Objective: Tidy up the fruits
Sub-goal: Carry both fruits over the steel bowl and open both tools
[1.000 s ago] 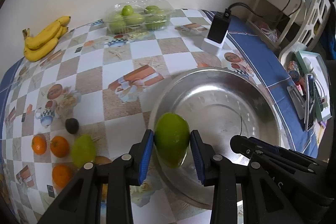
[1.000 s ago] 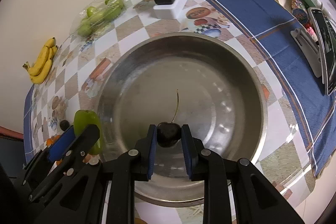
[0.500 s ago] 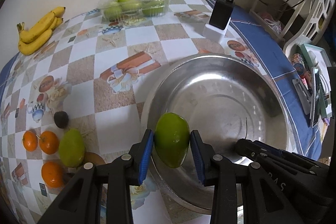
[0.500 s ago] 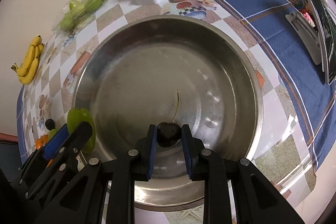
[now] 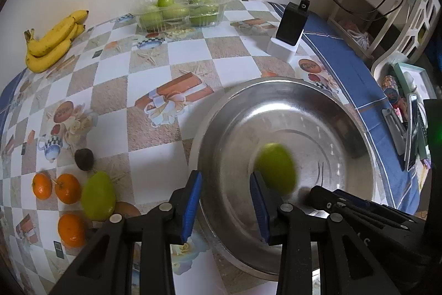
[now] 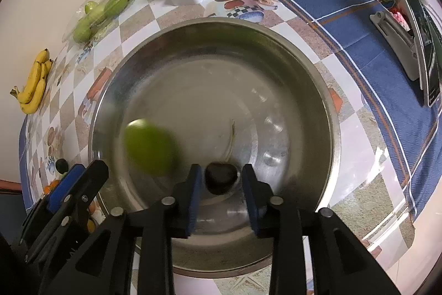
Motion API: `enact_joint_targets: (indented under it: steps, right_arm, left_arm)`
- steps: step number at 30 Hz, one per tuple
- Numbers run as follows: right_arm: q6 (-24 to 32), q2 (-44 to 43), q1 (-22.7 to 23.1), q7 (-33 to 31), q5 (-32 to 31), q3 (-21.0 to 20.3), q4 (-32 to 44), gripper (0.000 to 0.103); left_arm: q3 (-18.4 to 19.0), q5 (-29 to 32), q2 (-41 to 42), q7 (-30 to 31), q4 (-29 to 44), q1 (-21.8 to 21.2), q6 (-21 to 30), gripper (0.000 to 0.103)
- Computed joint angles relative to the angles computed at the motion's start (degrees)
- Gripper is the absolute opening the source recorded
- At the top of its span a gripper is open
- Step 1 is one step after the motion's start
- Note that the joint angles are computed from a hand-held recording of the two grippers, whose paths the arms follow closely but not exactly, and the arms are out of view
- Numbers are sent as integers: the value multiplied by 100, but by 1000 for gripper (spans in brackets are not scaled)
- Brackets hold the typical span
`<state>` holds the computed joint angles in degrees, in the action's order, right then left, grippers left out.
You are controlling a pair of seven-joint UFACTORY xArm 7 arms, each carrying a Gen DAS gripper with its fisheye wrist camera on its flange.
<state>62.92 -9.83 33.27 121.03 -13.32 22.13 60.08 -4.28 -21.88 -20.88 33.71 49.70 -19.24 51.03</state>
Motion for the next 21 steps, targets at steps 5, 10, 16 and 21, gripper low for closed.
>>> enact_joint_targets:
  steps: [5,10,16,21]
  right_arm:
    - [229,0,7,32,-143,42,134,33]
    - [325,16,25,-50,-181,28,184,52]
    - [452,151,48,-308,-170,-16,291,74]
    - [496,268,84,-445,-182,-56,372,80]
  left_arm:
    - [-1,94,31,-86,52,67,-11,40]
    - [-38,353,95,-313,103,203,-95,43]
    - [-218,1206,291,-1167,137,517,-353,72]
    - [-213,1749,439,-1758,166,695,-510,86]
